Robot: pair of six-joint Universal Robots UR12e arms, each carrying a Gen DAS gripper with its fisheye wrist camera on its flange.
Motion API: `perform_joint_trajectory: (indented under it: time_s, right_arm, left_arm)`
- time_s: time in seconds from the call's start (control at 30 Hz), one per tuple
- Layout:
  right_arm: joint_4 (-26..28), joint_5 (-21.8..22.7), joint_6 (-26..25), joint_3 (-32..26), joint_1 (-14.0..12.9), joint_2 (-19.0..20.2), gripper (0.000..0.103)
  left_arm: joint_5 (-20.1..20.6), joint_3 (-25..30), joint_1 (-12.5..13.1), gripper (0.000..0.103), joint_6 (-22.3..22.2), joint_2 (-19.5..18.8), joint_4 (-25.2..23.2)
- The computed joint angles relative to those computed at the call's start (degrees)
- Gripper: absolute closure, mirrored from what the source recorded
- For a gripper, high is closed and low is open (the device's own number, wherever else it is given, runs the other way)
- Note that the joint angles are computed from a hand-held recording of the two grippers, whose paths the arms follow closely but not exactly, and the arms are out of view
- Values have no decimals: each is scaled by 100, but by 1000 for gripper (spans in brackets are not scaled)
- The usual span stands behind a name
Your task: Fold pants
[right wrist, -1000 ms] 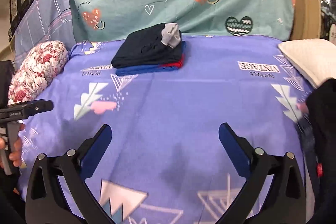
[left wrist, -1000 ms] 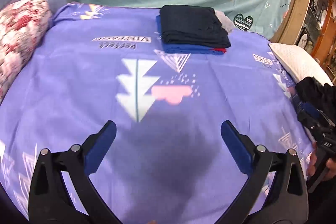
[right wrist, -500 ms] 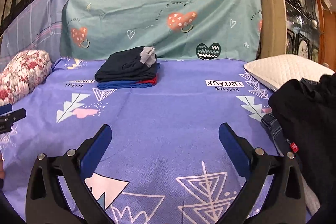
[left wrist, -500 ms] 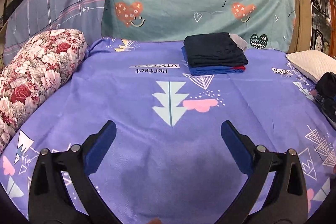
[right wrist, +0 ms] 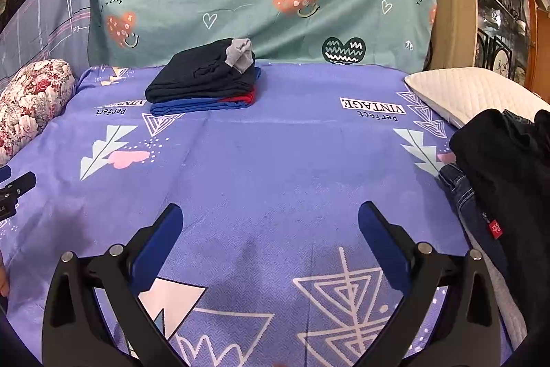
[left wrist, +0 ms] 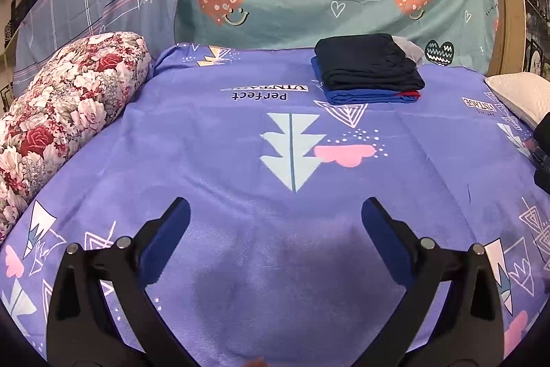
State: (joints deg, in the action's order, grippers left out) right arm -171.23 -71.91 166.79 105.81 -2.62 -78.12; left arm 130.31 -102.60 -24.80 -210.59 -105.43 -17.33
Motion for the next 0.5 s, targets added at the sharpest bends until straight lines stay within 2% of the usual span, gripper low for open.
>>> perform_joint_trajectory:
  time_s: [0.13, 0.5]
  right_arm:
    - [13, -32, 13, 3, 2, -4, 1]
    - [74, 1, 101, -27, -34, 7, 1]
  left_arm:
    - [-123, -10, 27, 2, -32, 15, -47]
    - [-140, -7, 38, 2, -98, 26, -145]
